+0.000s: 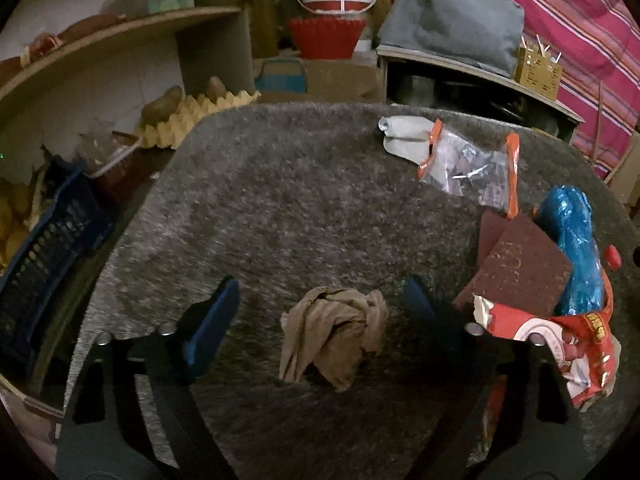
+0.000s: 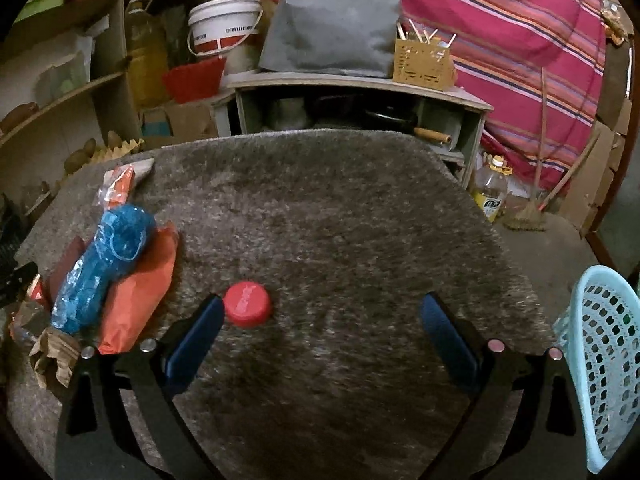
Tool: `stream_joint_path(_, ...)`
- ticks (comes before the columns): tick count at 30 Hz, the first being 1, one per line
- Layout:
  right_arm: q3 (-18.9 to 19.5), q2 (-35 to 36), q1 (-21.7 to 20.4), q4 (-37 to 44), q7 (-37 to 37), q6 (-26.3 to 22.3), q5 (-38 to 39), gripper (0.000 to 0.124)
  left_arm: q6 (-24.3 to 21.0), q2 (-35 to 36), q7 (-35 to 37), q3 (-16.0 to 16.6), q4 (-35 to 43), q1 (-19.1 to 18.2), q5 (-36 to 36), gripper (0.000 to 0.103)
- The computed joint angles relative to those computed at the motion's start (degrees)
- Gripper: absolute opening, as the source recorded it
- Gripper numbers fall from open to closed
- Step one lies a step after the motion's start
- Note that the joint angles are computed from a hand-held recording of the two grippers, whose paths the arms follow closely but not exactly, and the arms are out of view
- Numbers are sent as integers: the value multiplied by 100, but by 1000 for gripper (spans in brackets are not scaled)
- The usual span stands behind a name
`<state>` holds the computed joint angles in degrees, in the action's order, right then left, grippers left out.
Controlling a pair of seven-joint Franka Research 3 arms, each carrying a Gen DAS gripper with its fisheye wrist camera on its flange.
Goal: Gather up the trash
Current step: 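Grasp the brown cloth with the left tool while the right tool grasps the red bottle cap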
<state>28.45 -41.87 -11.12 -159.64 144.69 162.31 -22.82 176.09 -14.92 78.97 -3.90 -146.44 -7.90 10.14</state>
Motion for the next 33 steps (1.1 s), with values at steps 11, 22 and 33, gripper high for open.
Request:
stream_joint_path(11,165,682,-45,477,-75,-111,-360,94,78,-50,195,-157,-29,144,-163,43)
stream_joint_path(22,-751,1382,799,675,-523,-18,-316,36,240,-251,-713,-462,-37,721,640,43)
stream_joint_path(33,-627,721,606,288,-753,475,-24,30,351,-759,-1565,-970,-102,959,1150,43)
